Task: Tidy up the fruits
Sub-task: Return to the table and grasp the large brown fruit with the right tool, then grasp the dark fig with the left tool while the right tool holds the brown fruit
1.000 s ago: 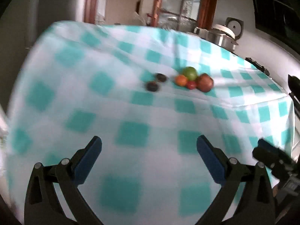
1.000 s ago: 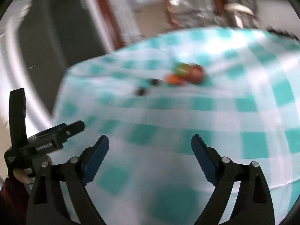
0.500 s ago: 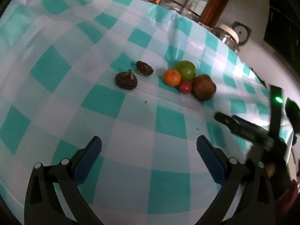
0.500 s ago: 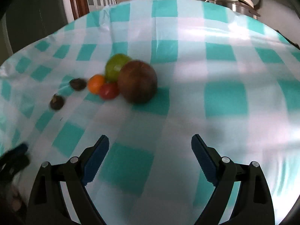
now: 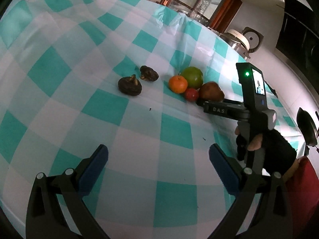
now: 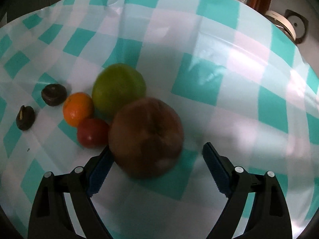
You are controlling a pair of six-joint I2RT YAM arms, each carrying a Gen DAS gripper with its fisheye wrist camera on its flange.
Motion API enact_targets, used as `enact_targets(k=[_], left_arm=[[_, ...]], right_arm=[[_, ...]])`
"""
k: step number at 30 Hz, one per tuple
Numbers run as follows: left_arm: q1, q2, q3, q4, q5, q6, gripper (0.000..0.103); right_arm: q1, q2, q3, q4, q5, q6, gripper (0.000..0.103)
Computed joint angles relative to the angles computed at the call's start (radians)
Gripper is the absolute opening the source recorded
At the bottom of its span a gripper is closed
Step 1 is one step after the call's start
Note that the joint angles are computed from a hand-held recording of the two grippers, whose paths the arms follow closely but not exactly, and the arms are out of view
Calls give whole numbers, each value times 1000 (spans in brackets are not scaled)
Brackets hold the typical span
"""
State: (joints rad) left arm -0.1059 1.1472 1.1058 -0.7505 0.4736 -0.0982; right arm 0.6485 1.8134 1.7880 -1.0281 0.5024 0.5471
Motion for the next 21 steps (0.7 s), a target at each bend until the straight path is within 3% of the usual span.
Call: enact_targets(k=[1, 7, 12, 15, 21], left_arm=[[2, 0, 0, -1, 1, -2, 101], [11, 8, 6, -6, 9, -5, 101], [-14, 20, 24, -32, -8, 20, 101], [-37, 20, 30, -43, -29, 32, 101], [-85, 101, 99, -59, -136, 17, 101]], right_arm=[[-5, -12, -17, 24, -28, -2, 62], [71, -207, -240, 108, -61, 191, 61], [269, -425, -457, 91, 47, 482, 61], [350, -454, -474, 39, 112, 585, 61], [381, -443, -463, 60, 133, 611, 61]])
